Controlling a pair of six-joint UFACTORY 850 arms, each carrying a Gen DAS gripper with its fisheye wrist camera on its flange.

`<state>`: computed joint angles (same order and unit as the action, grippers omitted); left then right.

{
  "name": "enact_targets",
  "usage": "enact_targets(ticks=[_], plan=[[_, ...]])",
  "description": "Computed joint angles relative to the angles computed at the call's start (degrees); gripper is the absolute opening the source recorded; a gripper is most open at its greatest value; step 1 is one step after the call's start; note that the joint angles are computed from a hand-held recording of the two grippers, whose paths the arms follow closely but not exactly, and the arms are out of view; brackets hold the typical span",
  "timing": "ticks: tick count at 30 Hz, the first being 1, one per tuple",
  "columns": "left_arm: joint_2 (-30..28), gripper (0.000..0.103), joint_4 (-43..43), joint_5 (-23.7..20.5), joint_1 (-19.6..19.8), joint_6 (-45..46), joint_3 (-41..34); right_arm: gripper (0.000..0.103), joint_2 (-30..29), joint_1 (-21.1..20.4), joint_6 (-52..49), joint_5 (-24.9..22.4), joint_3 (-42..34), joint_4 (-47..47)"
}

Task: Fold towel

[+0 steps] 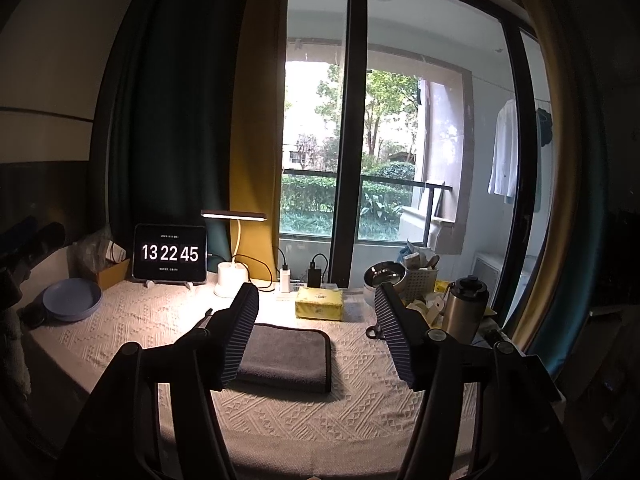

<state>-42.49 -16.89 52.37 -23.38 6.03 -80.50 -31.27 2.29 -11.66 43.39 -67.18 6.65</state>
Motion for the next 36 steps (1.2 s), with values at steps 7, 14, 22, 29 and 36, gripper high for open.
enact_targets(ticks=[7,14,22,29,36], plan=[[-0.07,0.102,0.32,-0.33,0.17,-0.42,0.0,0.064,-0.09,0.05,0.03,-0.1,-0.19,-0.03],[-0.29,0.102,0.1,-0.73,0.03,-0.31,-0.12,0.064,-0.26,0.13,-0.02,-0.28,-0.37,-0.16],[-0.25,0.102,0.09,-0.91,0.02,-0.33,-0.11,0.064,-0.27,0.13,-0.07,-0.37,-0.42,-0.16],[-0.34,0.102,0.18,-1.42,-0.01,-0.49,-0.33,0.064,-0.29,0.11,0.02,-0.44,-0.43,-0.19],[-0.44,0.102,0.4,-1.7,0.0,-0.67,-0.52,0.064,-0.31,0.12,0.01,-0.45,-0.49,-0.12]])
